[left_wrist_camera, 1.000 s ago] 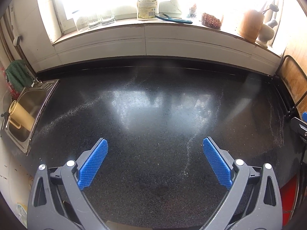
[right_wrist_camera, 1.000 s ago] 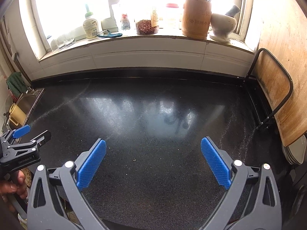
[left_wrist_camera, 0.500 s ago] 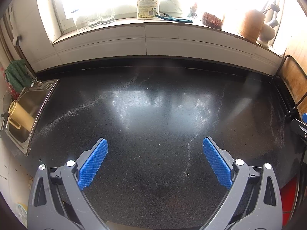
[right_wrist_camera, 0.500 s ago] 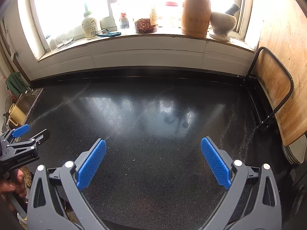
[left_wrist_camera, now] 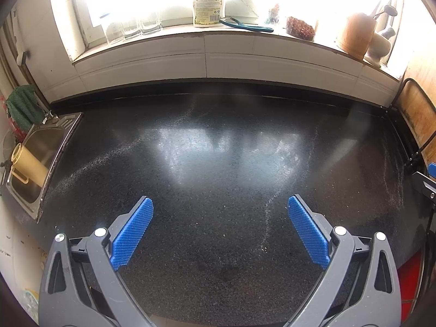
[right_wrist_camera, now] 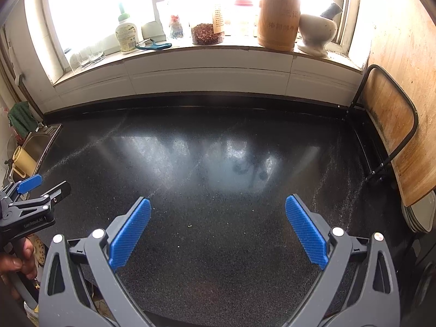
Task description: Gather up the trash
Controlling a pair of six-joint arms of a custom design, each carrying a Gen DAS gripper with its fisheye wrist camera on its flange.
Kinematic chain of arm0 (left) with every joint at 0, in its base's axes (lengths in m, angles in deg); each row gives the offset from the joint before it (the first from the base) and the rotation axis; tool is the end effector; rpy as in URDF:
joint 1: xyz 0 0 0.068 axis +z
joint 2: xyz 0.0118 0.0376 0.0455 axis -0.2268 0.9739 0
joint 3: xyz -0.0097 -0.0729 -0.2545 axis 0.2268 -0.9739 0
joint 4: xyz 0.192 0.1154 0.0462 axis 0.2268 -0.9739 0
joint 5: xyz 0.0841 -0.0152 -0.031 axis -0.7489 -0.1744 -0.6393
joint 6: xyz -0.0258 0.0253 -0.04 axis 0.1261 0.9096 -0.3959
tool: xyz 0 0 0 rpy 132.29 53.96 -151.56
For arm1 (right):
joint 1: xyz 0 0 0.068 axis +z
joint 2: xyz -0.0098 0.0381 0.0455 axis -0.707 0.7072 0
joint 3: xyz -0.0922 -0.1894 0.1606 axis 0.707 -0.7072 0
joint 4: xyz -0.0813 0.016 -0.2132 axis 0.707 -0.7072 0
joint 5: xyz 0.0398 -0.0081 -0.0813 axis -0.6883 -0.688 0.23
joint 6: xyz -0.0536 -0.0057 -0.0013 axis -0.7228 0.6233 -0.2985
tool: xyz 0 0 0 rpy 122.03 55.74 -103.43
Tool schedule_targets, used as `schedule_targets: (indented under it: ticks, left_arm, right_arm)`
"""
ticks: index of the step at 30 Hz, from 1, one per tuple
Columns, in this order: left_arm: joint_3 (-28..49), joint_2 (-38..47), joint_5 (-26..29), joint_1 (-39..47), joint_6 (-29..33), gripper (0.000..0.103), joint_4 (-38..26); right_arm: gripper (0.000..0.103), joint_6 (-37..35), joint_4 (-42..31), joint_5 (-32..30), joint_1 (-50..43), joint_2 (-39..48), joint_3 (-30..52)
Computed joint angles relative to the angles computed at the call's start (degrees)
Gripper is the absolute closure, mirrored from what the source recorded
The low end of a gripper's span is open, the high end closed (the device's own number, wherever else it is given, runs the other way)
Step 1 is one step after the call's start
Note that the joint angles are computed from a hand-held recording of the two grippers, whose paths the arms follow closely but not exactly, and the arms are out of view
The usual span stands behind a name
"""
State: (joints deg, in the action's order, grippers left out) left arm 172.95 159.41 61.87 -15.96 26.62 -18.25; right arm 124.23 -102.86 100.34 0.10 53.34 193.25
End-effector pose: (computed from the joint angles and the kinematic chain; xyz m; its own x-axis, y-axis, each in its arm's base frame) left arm 0.2138 -0.0124 0.3660 -0.7954 0.1966 -0.5733 0.2057 0.9773 0.0498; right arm 0.1848 0.1617 0.4061 -0.7897 0.1682 -0.5900 0.1842 0.9823 0.0335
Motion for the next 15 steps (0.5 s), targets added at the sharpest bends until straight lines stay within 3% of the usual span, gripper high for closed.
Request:
schedule_targets:
  ticks: [15]
  left_arm:
    - [-0.36, -0.10, -0.17, -0.38, -0.34, 0.007, 0.13]
  right_arm:
    - [0.007, -1.23, 1.14, -0.77, -0.67, -0.07, -0.47]
